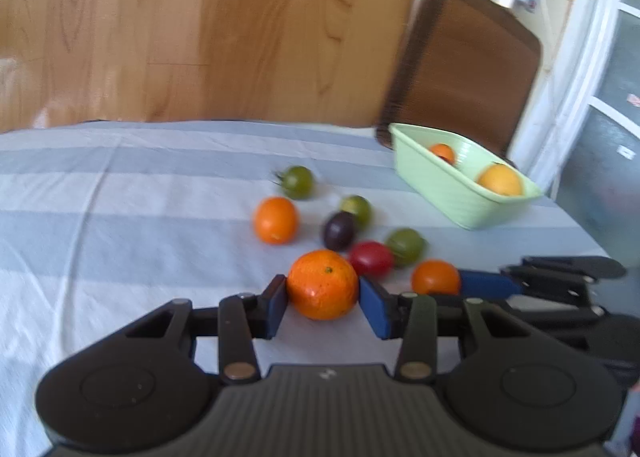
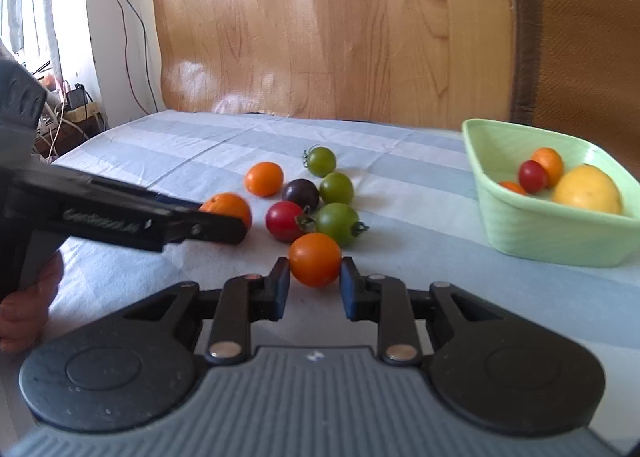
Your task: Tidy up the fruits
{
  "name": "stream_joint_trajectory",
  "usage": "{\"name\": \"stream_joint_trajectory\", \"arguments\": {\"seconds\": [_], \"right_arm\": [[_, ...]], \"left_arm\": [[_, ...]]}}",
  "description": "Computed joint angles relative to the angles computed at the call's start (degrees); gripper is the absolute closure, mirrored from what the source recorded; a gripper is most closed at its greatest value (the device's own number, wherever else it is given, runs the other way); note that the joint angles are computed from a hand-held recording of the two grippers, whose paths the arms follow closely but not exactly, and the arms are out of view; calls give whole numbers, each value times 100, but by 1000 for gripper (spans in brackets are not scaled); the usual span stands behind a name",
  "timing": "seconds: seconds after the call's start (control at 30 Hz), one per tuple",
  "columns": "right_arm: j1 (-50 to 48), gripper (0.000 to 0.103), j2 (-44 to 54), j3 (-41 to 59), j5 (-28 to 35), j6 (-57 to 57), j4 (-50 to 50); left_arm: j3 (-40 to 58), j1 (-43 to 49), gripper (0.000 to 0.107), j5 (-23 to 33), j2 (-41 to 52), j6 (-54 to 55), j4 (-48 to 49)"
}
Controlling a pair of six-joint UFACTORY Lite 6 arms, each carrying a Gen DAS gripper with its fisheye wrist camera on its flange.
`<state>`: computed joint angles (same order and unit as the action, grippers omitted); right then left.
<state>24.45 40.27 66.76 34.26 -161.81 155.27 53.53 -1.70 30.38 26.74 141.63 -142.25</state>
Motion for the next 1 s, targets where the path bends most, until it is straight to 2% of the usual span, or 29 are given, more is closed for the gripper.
{"name": "stream_joint_trajectory", "arguments": {"seconds": [0.13, 0.23, 0.3, 0.37, 0.47, 0.6, 0.7, 0.77, 0.87, 1.0], "right_arm": [[-230, 74, -541, -1004, 449, -337, 396], [-351, 74, -803, -1502, 596, -720, 758], [-387, 73, -931, -1741, 703, -988, 964], [-437, 72, -939, -1807, 741, -1097, 1013], [-504, 70, -857, -1789, 833, -990, 912], [-511, 67, -834, -1737, 828, -919, 810], [-574, 73, -840, -1731, 879, -797, 574], [-606, 73, -857, -1748, 980, -810, 526], [-616, 73, -961, -1733, 1145, -1133, 879], [-812, 73, -950, -1332, 1289, -1223, 1073]], "left_arm": [[-555, -404, 68, 213, -346, -15, 136], [-649, -952, 67, 115, -428, 555, -428], [-533, -1089, 67, 116, -389, 172, -55], [-446, -1258, 67, 101, -336, 140, -29], [-374, -1545, 66, -15, -207, 864, -845], [-453, -1668, 63, -132, -309, 1132, -1203], [-406, -1687, 67, -138, -258, 1255, -1314], [-311, -1671, 68, -202, -232, 1072, -1135], [71, -1579, 68, -328, -147, 232, -283], [1037, -1561, 68, -647, 105, -614, 450]]}}
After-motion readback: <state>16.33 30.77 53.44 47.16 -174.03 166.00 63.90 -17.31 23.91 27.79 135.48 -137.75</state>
